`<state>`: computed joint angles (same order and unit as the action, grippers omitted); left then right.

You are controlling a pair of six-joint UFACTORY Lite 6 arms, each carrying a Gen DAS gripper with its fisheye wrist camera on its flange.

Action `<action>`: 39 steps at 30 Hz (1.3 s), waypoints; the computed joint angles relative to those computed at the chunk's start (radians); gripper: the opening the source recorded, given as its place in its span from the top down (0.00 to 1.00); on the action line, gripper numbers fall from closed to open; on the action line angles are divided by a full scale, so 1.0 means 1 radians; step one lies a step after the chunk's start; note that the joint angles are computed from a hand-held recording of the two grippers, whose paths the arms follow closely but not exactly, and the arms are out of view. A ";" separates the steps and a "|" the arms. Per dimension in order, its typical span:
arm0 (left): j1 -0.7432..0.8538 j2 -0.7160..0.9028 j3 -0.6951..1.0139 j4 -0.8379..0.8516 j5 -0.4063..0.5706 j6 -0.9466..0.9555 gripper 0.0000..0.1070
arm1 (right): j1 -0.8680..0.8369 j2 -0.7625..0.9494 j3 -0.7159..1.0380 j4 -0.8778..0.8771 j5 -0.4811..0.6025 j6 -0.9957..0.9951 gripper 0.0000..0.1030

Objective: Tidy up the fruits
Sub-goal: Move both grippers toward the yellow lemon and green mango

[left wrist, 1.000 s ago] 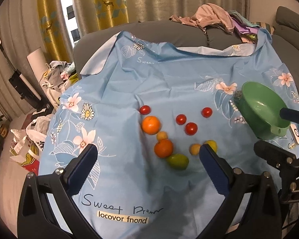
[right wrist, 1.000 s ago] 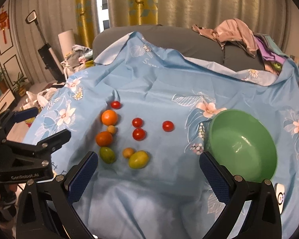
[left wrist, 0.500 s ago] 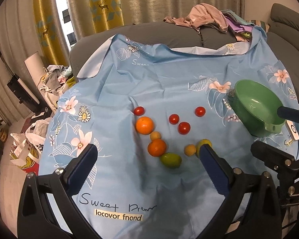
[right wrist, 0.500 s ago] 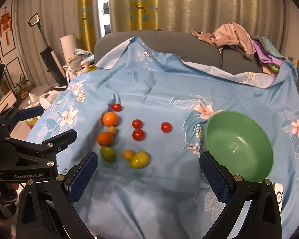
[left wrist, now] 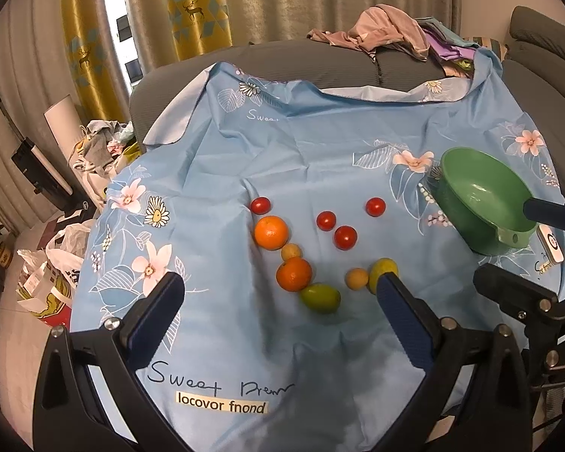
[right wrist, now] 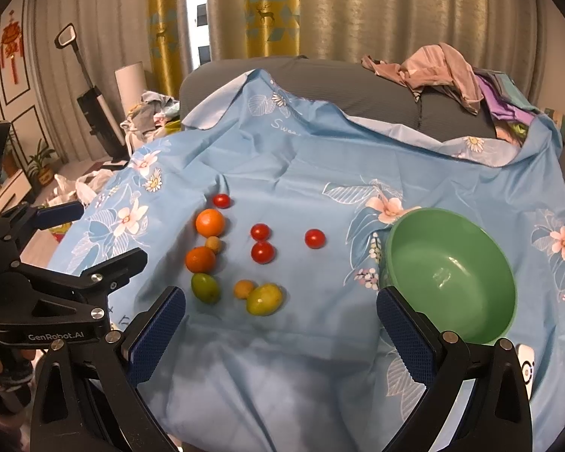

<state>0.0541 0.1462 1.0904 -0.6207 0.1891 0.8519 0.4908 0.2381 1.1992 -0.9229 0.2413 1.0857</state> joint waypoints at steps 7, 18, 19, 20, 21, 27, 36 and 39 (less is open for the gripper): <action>0.002 0.000 -0.005 -0.016 0.008 0.024 0.04 | 0.007 -0.004 -0.008 -0.015 0.004 0.019 0.01; -0.001 0.011 0.004 0.014 0.014 -0.008 0.04 | 0.010 0.013 0.017 0.054 0.019 -0.055 0.01; 0.001 0.015 0.010 0.013 0.017 -0.006 0.04 | 0.010 0.015 0.020 0.061 0.020 -0.064 0.01; -0.001 0.015 0.010 0.014 0.016 -0.009 0.04 | 0.009 0.014 0.019 0.063 0.017 -0.066 0.01; 0.000 0.016 0.010 0.014 0.017 -0.007 0.04 | 0.010 0.015 0.019 0.061 0.018 -0.064 0.01; 0.002 0.040 0.029 0.034 0.023 -0.029 0.04 | 0.003 0.029 0.029 0.092 0.015 -0.098 0.01; 0.102 0.128 0.060 -0.295 0.142 0.302 0.04 | -0.027 0.075 0.029 0.158 -0.015 -0.160 0.01; 0.161 0.181 0.072 -0.391 0.232 0.423 0.04 | -0.046 0.089 -0.004 0.137 -0.061 -0.147 0.01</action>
<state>0.2153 0.3272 1.1620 -1.0115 0.4215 1.2754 0.4451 0.3274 1.1950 -0.7860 0.1802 0.9383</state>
